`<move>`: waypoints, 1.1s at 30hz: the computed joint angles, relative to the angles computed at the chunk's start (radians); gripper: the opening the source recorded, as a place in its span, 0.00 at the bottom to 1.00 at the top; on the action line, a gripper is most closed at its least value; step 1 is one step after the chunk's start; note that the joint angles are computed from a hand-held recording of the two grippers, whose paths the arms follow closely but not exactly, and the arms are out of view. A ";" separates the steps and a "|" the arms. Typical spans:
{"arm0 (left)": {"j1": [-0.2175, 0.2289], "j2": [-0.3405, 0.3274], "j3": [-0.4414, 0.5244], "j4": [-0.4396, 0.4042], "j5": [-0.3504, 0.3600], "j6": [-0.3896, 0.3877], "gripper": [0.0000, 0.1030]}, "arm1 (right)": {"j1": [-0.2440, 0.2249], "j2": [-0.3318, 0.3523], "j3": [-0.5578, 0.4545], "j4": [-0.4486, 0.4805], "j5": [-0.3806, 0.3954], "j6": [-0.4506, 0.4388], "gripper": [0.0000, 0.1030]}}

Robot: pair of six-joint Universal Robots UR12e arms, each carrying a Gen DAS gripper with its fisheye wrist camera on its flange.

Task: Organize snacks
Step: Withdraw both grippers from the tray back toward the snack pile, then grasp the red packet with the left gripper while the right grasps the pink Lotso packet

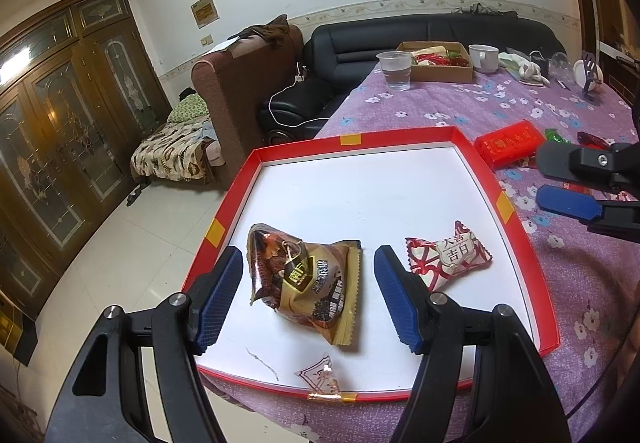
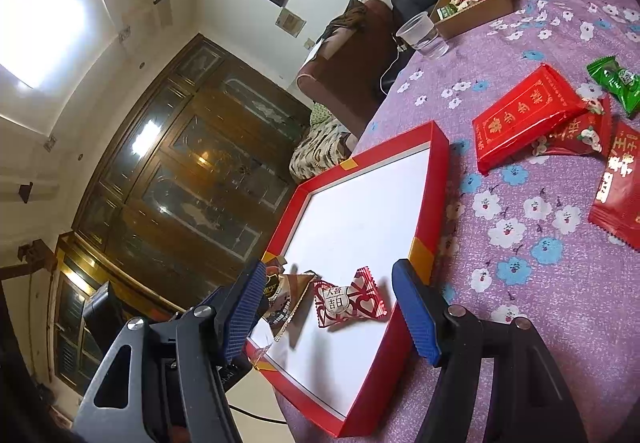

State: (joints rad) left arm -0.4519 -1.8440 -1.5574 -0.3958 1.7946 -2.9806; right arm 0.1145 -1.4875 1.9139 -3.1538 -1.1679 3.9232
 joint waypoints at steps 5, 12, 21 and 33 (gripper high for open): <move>-0.011 -0.004 0.013 0.006 -0.030 0.027 0.66 | -0.035 -0.075 0.072 -0.043 -0.048 0.009 0.66; -0.055 -0.030 0.062 -0.005 -0.105 0.104 0.66 | -0.133 -0.268 0.217 -0.004 -0.201 0.022 0.73; -0.122 -0.083 0.158 -0.102 -0.213 0.186 0.66 | -0.242 -0.377 0.281 0.190 -0.225 0.089 0.74; -0.152 -0.172 0.286 -0.251 -0.203 0.190 0.66 | -0.085 -0.270 0.118 0.540 -0.435 -0.119 0.72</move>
